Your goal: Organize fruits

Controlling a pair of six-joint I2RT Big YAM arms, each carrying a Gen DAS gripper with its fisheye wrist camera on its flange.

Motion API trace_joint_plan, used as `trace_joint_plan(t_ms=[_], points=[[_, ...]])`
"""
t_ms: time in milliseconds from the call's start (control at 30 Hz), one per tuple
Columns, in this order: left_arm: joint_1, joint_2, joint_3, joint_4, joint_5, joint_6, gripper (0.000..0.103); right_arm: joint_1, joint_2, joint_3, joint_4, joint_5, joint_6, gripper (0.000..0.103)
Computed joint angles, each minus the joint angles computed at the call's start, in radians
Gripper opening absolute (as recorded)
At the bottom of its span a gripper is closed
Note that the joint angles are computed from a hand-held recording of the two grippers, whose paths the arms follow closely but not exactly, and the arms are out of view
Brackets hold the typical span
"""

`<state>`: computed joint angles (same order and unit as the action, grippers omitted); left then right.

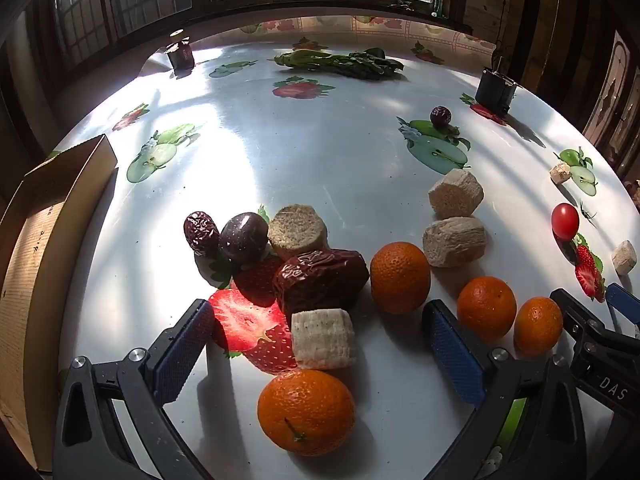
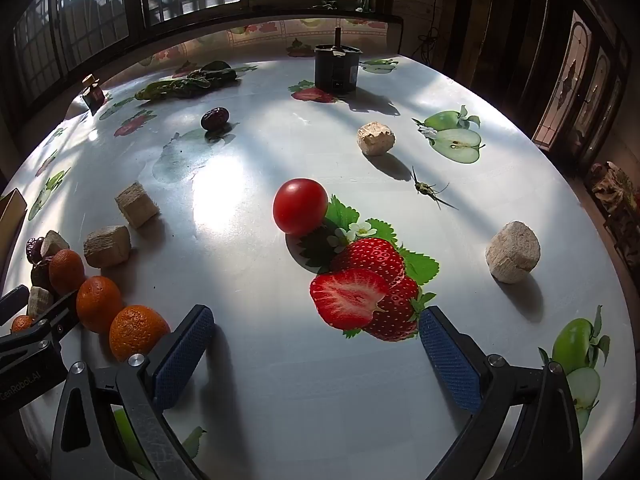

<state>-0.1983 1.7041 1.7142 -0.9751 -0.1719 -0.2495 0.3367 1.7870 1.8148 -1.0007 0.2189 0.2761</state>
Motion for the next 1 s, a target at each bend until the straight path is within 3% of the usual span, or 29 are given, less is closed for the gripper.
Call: trace_joint_plan(t_ms=[567,833,1000], points=[[0.003,-0.024,-0.027,0.001,0.023,0.03,0.103,0.0,0.0,-0.001,0.0,0.0,0.0,0.103],[0.01,0.003,0.016,-0.052,0.04,0.041,0.103,-0.002,-0.004,-0.004,-0.001,-0.002,-0.002,0.103],[0.01,0.007,0.024,-0.062,0.043,0.045,0.103,-0.006,0.018,0.045,-0.079,-0.027,0.003,0.102]])
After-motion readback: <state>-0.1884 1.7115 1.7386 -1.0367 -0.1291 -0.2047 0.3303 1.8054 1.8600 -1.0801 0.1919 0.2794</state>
